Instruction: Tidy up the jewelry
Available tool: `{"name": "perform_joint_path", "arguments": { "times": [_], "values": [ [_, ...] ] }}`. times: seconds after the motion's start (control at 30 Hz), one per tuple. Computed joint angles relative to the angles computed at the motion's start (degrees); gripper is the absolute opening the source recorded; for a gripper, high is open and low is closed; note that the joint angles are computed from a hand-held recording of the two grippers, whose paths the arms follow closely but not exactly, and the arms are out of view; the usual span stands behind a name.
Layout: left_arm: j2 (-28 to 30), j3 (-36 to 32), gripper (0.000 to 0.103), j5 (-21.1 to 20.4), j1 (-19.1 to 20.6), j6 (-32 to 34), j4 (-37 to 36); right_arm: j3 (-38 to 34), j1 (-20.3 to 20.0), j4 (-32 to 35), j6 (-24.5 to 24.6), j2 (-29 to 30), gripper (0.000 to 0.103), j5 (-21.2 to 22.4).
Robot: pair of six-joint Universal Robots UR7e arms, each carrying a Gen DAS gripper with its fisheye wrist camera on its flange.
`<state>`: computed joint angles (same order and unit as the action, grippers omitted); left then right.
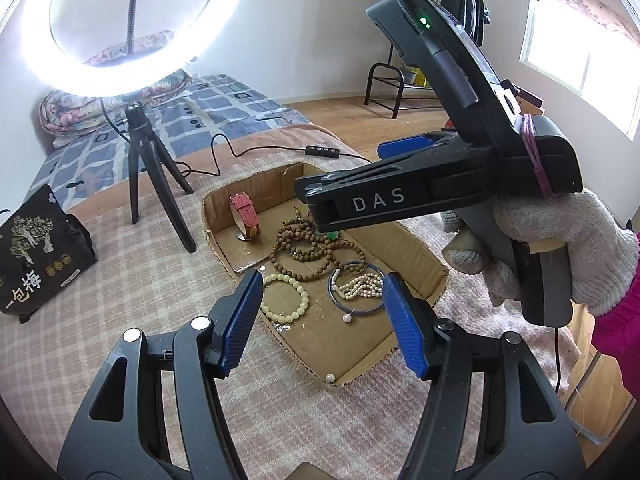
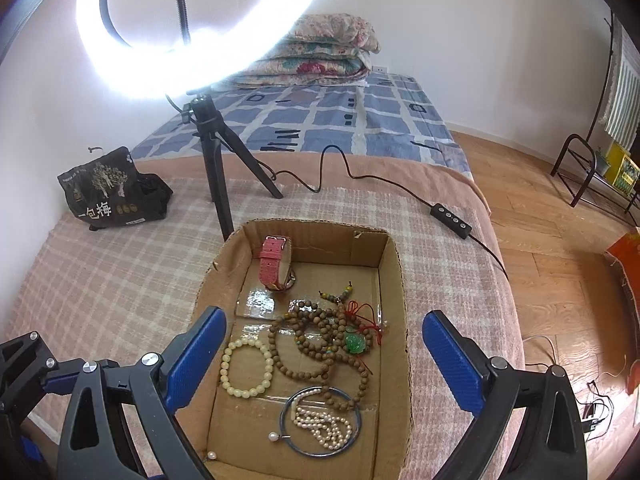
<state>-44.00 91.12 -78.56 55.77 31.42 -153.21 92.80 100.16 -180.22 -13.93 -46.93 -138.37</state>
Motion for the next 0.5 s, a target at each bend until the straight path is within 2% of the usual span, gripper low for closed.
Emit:
{"name": "perform_joint_path", "arguments": {
  "times": [0.27, 0.5],
  "values": [
    [-4.6, 3.1, 0.064, -0.1, -0.6, -0.1, -1.3, 1.7, 3.2, -1.4, 1.5, -1.1, 0.101, -2.2],
    [-9.2, 6.5, 0.064, 1.2, -1.4, -0.1, -2.2, 5.6, 6.7, -3.6, 4.7, -2.6, 0.103, -4.0]
  ]
}}
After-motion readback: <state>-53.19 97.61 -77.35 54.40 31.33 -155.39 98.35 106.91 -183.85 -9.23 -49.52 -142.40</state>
